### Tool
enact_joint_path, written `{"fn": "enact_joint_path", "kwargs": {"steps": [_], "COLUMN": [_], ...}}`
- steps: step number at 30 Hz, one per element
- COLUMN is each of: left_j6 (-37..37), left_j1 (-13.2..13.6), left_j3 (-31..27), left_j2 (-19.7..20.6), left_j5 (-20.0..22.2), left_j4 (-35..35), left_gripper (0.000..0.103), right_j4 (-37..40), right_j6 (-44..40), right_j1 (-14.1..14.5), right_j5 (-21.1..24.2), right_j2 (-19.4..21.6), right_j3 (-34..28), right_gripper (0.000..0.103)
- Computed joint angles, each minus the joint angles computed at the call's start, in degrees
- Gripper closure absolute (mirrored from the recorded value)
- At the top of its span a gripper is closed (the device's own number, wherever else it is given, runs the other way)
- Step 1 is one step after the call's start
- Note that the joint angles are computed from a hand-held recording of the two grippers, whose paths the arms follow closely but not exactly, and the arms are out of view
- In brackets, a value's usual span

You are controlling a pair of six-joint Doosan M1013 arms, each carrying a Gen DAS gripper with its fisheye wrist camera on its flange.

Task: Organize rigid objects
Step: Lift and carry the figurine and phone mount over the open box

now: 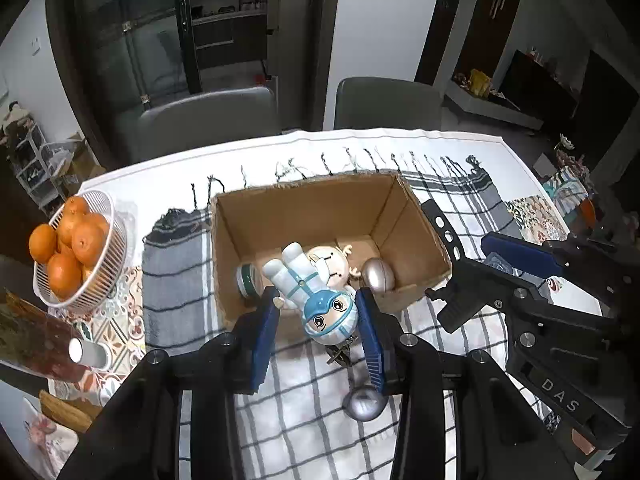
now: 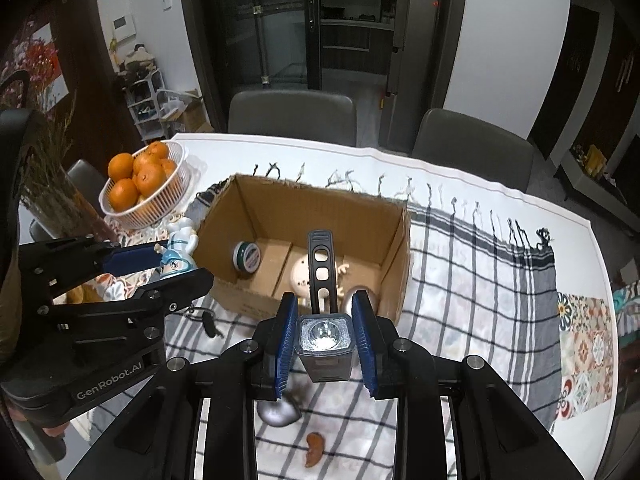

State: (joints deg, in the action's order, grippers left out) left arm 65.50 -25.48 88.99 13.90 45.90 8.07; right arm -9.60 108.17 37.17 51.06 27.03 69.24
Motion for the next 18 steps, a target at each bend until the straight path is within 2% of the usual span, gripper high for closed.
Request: {"fn": "enact_joint_path", "kwargs": {"steps": [18], "left_j6": [1.63], "left_j1": [2.01], "left_j3": [-4.49], "left_j2": [3.47], "left_j5": [2.17], "left_j4": [-0.99], "left_gripper": [0.064], "right_j4": [0.44], "right_j6": [-2.47], "right_j1": [-0.75], "right_j5": [1.8], "right_j2": [3.86], "right_j3": [-6.49], "right_gripper": [0.074]}}
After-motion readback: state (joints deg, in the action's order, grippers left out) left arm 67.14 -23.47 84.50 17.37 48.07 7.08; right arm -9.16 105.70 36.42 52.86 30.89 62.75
